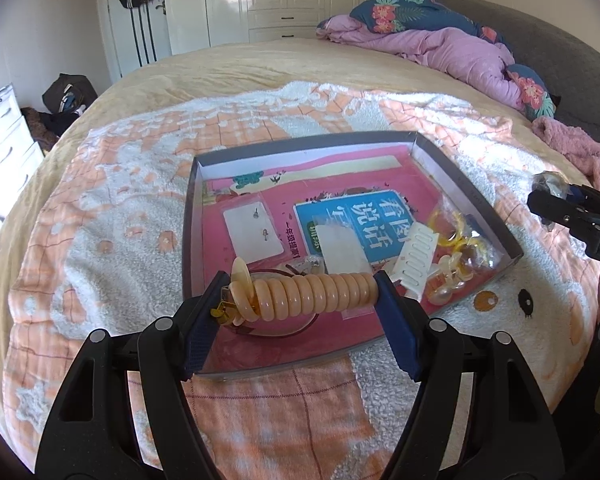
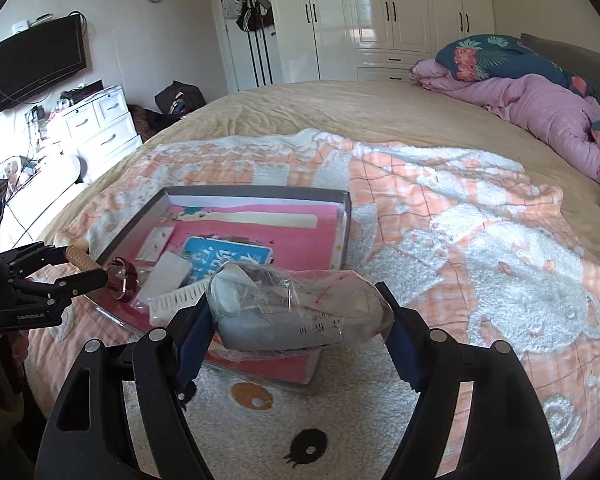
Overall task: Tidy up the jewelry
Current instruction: 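Carry the hair tie and bagged item into the grey tray and release both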
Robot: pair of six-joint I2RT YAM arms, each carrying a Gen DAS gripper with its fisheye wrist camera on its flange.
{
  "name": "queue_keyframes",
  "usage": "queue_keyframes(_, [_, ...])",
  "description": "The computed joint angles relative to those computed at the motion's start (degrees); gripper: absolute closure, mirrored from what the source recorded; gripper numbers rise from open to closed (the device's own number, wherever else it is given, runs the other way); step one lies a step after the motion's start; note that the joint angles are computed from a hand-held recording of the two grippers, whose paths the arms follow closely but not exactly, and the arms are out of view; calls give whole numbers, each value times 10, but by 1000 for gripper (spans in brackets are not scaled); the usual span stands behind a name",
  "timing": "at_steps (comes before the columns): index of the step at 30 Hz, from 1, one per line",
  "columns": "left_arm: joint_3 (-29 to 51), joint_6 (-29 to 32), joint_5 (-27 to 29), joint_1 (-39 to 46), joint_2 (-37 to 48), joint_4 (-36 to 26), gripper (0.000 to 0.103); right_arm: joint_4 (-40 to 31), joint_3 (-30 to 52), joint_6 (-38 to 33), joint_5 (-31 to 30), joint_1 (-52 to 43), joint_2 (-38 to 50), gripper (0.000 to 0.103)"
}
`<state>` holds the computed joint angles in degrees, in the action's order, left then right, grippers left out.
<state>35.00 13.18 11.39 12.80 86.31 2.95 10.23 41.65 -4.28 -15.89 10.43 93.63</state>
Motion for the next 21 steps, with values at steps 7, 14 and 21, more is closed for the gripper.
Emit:
queue_keyframes(7, [3, 0, -3, -4, 31, 20, 39, -1, 3, -13, 7, 21, 28, 29])
queue_keyframes(14, [5, -1, -3, -5, 46, 28, 39, 3, 19, -10, 13, 48, 60, 29])
queue_keyframes(21, [6, -1, -4, -6, 49, 32, 39, -1, 55, -11, 20, 73, 103, 29])
